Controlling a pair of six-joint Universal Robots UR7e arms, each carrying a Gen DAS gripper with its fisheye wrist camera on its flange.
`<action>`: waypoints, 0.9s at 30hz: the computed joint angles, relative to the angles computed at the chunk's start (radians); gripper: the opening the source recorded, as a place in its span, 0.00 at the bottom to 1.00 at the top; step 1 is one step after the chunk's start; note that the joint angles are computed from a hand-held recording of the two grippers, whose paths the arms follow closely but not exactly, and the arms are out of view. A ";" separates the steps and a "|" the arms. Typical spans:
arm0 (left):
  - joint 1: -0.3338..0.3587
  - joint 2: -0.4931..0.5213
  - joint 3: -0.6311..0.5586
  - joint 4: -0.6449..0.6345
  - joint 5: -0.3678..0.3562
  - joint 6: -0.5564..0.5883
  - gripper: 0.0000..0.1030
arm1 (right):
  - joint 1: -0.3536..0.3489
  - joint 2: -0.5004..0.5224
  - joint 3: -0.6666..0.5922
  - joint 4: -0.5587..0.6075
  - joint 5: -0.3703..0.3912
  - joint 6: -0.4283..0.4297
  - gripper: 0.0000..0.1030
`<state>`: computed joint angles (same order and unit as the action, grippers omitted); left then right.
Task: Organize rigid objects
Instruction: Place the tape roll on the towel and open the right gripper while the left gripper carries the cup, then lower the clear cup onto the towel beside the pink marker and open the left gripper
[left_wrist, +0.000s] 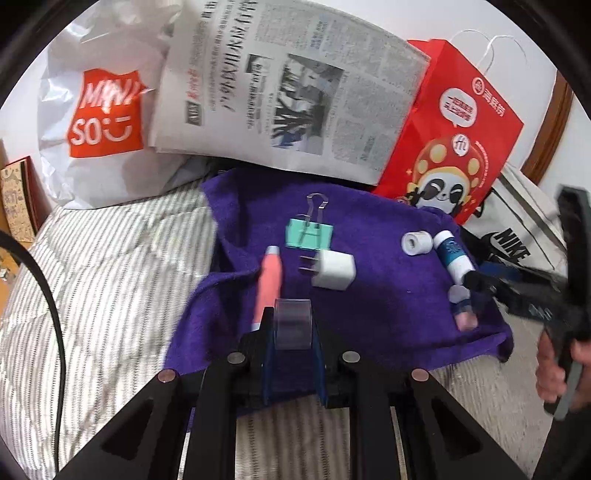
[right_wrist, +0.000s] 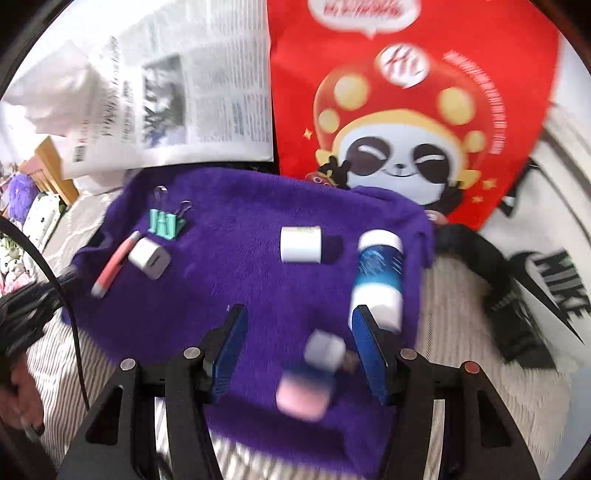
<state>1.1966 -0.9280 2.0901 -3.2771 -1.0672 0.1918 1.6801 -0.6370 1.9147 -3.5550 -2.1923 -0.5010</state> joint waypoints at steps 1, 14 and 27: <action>-0.005 0.009 -0.003 -0.004 0.004 0.000 0.17 | 0.000 -0.004 0.023 -0.038 0.006 -0.005 0.57; -0.035 0.123 -0.110 0.107 0.137 -0.022 0.17 | -0.165 -0.059 0.323 -0.555 0.422 -0.084 0.57; -0.082 0.199 -0.126 0.059 0.319 0.027 0.48 | -0.165 -0.003 0.304 -0.524 0.401 -0.116 0.58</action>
